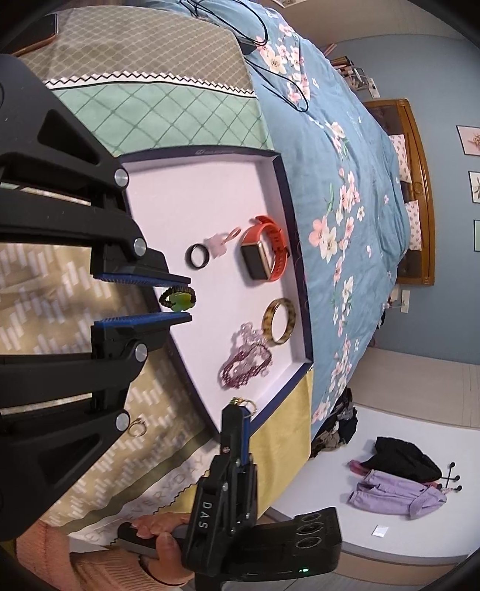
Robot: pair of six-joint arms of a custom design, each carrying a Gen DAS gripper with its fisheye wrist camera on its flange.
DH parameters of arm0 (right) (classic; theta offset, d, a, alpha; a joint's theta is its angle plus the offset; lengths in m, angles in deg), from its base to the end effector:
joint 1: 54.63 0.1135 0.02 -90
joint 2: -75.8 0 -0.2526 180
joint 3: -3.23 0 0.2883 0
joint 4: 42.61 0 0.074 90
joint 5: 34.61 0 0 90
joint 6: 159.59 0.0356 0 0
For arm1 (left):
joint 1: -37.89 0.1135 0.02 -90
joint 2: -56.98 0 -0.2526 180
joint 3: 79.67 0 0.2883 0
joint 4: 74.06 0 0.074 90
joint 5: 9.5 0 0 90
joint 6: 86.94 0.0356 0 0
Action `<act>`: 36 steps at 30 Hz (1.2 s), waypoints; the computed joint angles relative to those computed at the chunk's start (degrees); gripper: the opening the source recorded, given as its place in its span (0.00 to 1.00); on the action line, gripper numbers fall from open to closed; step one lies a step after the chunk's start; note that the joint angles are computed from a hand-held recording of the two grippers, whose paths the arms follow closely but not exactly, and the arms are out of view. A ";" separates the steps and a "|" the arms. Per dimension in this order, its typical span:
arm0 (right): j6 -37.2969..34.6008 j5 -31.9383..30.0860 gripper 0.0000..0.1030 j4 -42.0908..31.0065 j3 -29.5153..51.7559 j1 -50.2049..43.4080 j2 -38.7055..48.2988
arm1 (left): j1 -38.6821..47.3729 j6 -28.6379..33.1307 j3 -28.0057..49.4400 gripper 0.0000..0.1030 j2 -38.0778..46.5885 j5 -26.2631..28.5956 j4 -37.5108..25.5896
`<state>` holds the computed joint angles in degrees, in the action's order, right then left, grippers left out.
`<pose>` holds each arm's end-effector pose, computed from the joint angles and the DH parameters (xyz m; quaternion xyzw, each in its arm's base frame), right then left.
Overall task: Organize jewelry
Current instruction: 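Carry green ring over box with left tool while right tool carries pendant, then release green ring into box with left tool while right tool releases pendant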
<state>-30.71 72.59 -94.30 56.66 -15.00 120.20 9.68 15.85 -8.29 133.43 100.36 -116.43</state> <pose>0.1636 0.1218 0.2623 0.0541 0.9059 0.1451 0.3940 0.2769 -0.1622 0.2544 0.3801 0.8378 -0.2072 0.3327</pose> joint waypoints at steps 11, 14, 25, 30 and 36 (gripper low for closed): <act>-0.92 -4.24 0.07 2.37 -0.80 -3.60 1.61 | -0.52 -1.88 3.09 0.14 5.44 -2.50 1.76; -1.17 -5.16 0.07 2.74 -0.81 -4.36 2.24 | -0.52 -2.20 3.95 0.14 7.00 -3.07 2.09; -2.13 -7.21 0.09 3.27 -0.51 -6.44 4.93 | -1.21 -2.69 6.20 0.14 11.56 -5.39 2.54; -1.81 -7.01 0.11 3.00 -0.30 -7.00 5.98 | -1.65 -3.30 6.57 0.15 12.89 -6.76 3.01; 0.15 -4.64 0.21 1.62 -0.92 -6.83 3.48 | -1.12 -3.61 4.74 0.32 10.72 -6.76 4.26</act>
